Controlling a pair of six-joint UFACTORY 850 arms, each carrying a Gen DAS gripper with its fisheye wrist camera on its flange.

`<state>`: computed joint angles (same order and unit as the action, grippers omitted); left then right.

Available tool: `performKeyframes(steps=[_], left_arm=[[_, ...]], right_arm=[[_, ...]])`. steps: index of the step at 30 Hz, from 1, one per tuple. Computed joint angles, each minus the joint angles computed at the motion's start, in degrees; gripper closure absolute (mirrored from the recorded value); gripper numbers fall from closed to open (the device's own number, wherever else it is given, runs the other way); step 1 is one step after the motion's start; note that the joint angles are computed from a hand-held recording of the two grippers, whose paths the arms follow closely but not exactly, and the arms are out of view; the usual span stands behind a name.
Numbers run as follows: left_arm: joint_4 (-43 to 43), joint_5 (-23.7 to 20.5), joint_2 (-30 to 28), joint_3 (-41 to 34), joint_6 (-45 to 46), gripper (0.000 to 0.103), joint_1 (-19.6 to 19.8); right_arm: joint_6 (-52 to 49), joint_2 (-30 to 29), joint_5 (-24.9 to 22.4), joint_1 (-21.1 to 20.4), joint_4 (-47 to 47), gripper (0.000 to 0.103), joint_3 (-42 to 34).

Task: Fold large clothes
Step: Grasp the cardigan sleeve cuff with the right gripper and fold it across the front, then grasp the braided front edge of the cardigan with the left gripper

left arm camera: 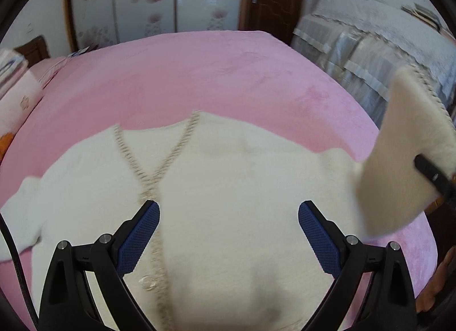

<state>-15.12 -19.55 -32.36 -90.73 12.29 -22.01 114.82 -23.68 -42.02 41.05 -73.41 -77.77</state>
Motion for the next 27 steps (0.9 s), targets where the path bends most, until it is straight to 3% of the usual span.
performKeyframes(steps=[3,5,8,11,16,21,27], left_arm=[[-5.5,-1.1,-0.3,1.2,5.2,0.006,3.2],[-10.6,-3.3,-1.2,1.3,10.4,0.006,4.9],[-19.0,-7.5,-2.7,1.6,19.3,0.006,7.1],[-27.8,-11.0,-3.6,2.2,27.8,0.007,8.3],[-40.5,-20.5,-7.2,0.5,36.4,0.025,9.1],[-44.0,-28.4,-12.7,-3.7,34.6,0.029,8.0],[-44.8,-30.1,-16.9,-7.8,30.3,0.029,6.0]], right_arm=[[-12.7,-9.5,2.1,1.3,8.8,0.088,-9.5],[-23.8,-15.8,5.1,1.5,18.6,0.065,-15.2],[-35.9,-21.5,3.5,2.0,30.7,0.063,-20.6],[-32.8,-19.4,3.6,3.3,28.8,0.061,-17.4],[-22.1,-13.3,5.5,5.1,23.9,0.056,-9.2],[-11.1,-8.4,9.0,5.6,21.4,0.056,-1.8],[-7.1,-6.3,12.4,4.4,22.4,0.056,2.3]])
